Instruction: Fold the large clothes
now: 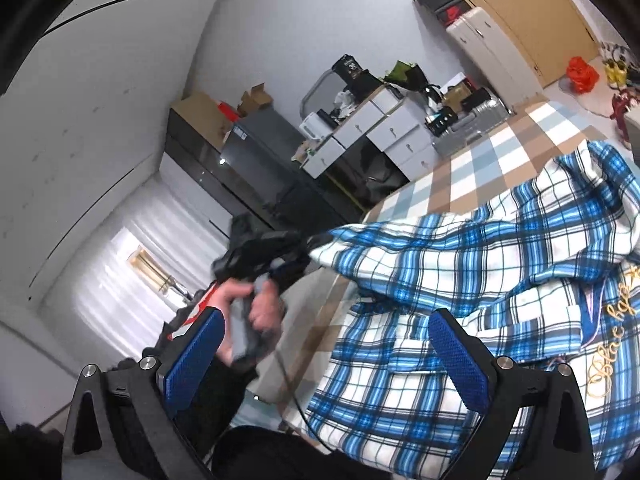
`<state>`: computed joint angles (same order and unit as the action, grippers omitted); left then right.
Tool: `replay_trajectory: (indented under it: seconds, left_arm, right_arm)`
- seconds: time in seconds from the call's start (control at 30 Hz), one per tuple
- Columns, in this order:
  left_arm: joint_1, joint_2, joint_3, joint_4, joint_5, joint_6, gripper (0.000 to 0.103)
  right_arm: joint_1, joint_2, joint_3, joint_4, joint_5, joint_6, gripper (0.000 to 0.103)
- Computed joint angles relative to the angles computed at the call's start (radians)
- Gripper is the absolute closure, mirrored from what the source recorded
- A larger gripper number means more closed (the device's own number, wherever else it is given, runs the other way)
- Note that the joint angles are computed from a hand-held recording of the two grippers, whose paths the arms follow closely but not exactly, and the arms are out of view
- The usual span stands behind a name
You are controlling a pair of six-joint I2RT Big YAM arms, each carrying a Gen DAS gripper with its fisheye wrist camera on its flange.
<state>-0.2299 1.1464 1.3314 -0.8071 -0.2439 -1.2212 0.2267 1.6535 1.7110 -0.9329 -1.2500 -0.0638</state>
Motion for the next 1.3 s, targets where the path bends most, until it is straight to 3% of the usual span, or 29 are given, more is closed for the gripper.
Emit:
replay_trajectory:
  seconds: [0.07,0.17,0.27,0.4,0.57,0.63,0.7,0.77,0.83,0.87,0.9,0.97,1.07,1.2,1.3]
  left_arm:
    - [-0.043,-0.033,-0.072,0.000,-0.045,-0.053,0.103]
    - [-0.051,-0.055,-0.163,0.016,-0.047,-0.122,0.103]
    - [-0.030,-0.072,-0.250,0.065,-0.017,-0.179,0.103]
    - [0.014,-0.075,-0.295,0.142,0.062,-0.190,0.103]
    - [0.056,-0.071,-0.259,0.095,0.161,-0.205,0.083]
    - [0.045,-0.115,-0.270,0.116,0.169,-0.217,0.082]
    - [0.024,-0.130,-0.235,0.068,0.136,-0.182,0.075]
    - [-0.017,-0.147,-0.184,0.008,0.061,-0.133,0.055]
    - [-0.056,-0.141,-0.123,-0.062,-0.017,-0.094,0.053]
    - [-0.066,-0.142,-0.107,-0.077,-0.033,-0.077,0.052]
    - [-0.073,-0.141,-0.093,-0.084,-0.038,-0.058,0.052]
    - [-0.085,-0.106,-0.023,-0.137,-0.039,-0.021,0.052]
    - [-0.072,-0.051,0.048,-0.163,-0.020,0.057,0.052]
    - [-0.007,0.055,0.149,-0.196,0.030,0.177,0.052]
    - [0.029,0.115,0.190,-0.207,0.066,0.262,0.052]
  right_arm:
    - [0.004,0.001,-0.002,0.001,0.001,0.008,0.000]
    - [0.014,0.000,-0.005,-0.003,0.026,-0.004,0.000]
    - [0.021,0.002,-0.007,-0.020,0.055,-0.025,0.000]
    - [0.026,0.014,0.000,-0.045,0.089,-0.034,0.000]
    - [0.034,0.046,0.035,-0.111,0.120,-0.048,0.000]
    - [0.040,0.053,0.048,-0.150,0.143,-0.081,0.000]
    - [0.047,0.060,0.064,-0.187,0.182,-0.127,0.000]
    - [0.061,0.062,0.074,-0.199,0.256,-0.168,0.000]
    - [0.078,0.063,0.081,-0.175,0.337,-0.197,0.000]
    - [0.097,0.067,0.095,-0.153,0.427,-0.224,0.000]
    - [0.116,0.072,0.110,-0.132,0.514,-0.229,0.000]
    - [0.163,0.123,0.201,-0.182,0.680,-0.280,0.000]
    - [0.209,0.223,0.341,-0.230,0.789,-0.332,0.000]
    - [0.245,0.419,0.580,-0.421,0.984,-0.407,0.000]
    - [0.240,0.447,0.566,-0.465,1.048,-0.460,0.000]
